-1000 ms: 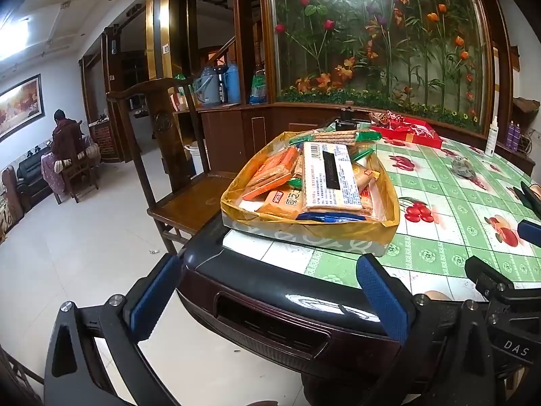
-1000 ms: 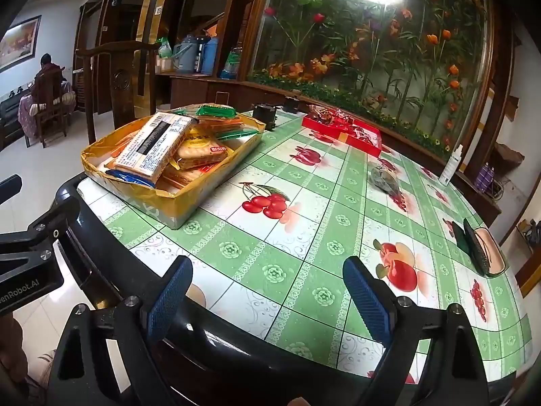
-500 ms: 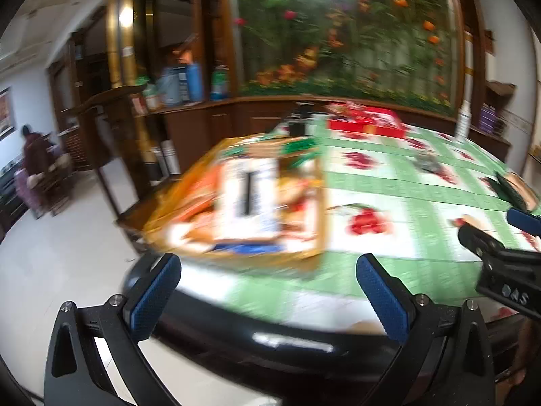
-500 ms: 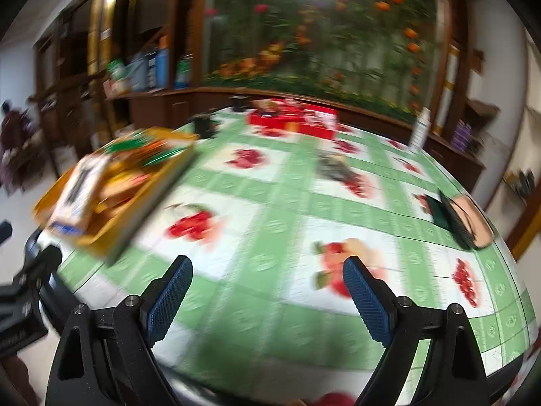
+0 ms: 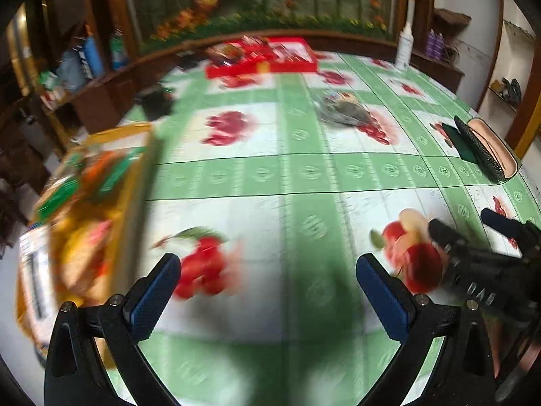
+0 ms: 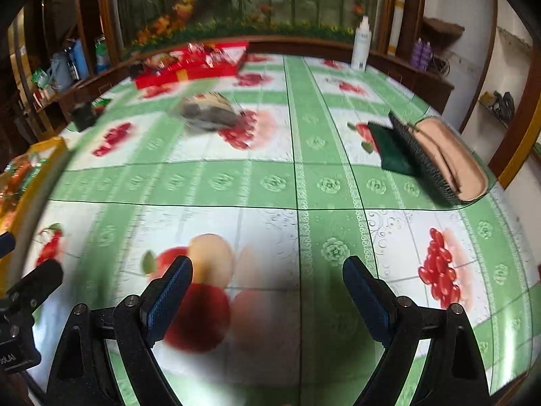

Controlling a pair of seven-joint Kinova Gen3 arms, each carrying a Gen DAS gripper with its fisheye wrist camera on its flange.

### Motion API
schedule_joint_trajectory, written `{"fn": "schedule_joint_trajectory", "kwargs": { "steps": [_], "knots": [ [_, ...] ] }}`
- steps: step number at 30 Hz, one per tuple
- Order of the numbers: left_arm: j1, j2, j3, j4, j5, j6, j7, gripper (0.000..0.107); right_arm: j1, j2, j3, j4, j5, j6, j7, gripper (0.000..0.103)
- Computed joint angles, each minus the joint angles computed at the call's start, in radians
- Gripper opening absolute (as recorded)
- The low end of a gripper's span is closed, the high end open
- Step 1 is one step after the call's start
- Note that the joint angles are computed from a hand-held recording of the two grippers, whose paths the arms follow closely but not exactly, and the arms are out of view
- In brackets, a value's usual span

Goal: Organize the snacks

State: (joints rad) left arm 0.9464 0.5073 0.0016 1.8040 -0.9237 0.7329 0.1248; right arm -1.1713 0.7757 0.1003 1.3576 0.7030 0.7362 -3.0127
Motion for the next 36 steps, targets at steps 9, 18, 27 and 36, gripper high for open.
{"fn": "schedule_joint_trajectory", "kwargs": {
  "steps": [9, 18, 27, 36],
  "knots": [
    [-0.096, 0.13, -0.017, -0.125, 0.148, -0.115, -0.184, 0.103, 0.059, 0.05, 0.016, -0.037, -0.068, -0.04, 0.054, 0.101],
    [0.033, 0.157, -0.178, -0.112, 0.104, -0.156, -0.068, 0.103, 0.066, 0.064, 0.027, -0.064, -0.087, -0.023, 0.05, 0.102],
    [0.034, 0.158, -0.177, -0.112, 0.102, -0.155, -0.066, 0.103, 0.064, 0.065, 0.03, -0.066, -0.088, -0.02, 0.049, 0.102],
    [0.034, 0.157, -0.176, -0.111, 0.102, -0.156, -0.066, 0.103, 0.064, 0.065, 0.029, -0.067, -0.088, -0.018, 0.049, 0.102]
  ]
}}
